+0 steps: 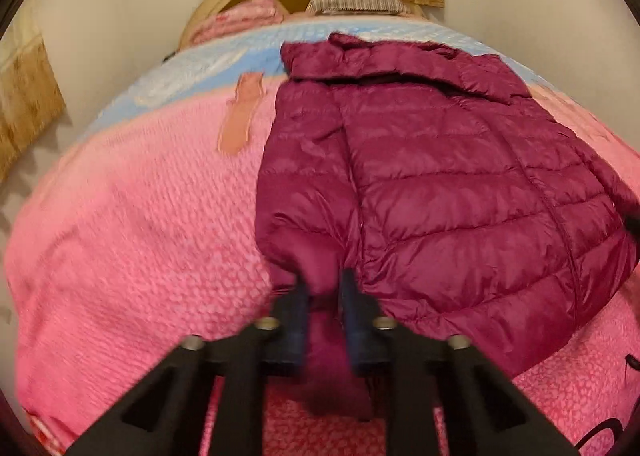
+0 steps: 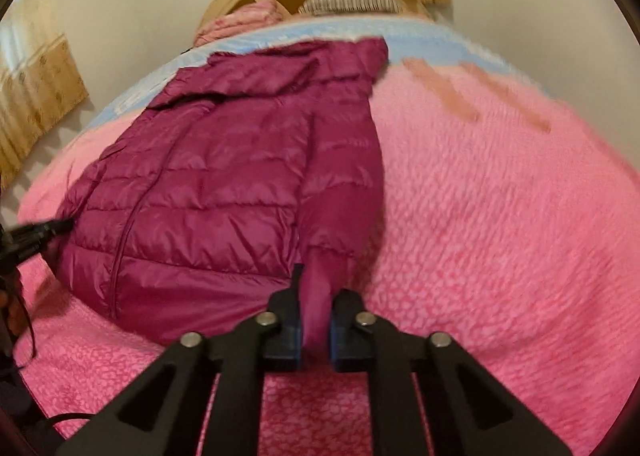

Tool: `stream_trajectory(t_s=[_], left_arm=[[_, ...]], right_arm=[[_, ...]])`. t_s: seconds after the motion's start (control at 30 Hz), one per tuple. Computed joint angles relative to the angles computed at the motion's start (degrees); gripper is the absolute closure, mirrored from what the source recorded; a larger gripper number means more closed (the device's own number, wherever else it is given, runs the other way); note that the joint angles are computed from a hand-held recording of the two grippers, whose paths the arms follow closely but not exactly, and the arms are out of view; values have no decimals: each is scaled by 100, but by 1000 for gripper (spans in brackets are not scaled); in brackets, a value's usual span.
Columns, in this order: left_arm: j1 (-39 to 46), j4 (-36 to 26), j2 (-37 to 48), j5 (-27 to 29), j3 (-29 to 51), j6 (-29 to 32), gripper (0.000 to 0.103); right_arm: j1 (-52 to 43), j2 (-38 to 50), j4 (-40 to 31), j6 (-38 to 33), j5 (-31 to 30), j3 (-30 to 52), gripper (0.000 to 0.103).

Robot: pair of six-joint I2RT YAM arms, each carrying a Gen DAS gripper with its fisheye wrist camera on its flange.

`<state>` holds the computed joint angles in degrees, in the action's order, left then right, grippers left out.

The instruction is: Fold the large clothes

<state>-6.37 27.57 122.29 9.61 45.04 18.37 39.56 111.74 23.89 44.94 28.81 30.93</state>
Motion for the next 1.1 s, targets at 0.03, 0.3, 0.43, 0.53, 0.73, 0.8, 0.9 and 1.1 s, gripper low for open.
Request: stream_trajectory(t_s=[0.03,0.3,0.43,0.53,0.73,0.8,0.9,1.1], left_arm=[[43,-5,-164,80,-81,33,98],[1016,-759,-2168,1440,-552,244,100],[1466,-1173,-3432,2174,-775,200,101],[1315,-874,-3584,2123,-689,-17,101],[229,-630,-1536,806,1446,-512,101],[16,-944,-668,599,2532,-624,101],[-183,-1329,514,73,4059,-964,101],[-419,-2335,2151,-637,6392,-1384,100]], right_arm=[[88,-182,-32,-8,153,-71,95],[794,-2429,-931,124,1263,-685,97],[1464,-3550,-2033,143,2269,-422,97],[1639,-3818,-2279,-200,2884,-90,97],[-289,-2989,-359,-1882,1833,123,97],[-1048,-2463,124,-2037,1214,312,97],[-1861,-1634,440,-2076,526,821,97],[-2654,-219,319,-2046,-153,2048,97]])
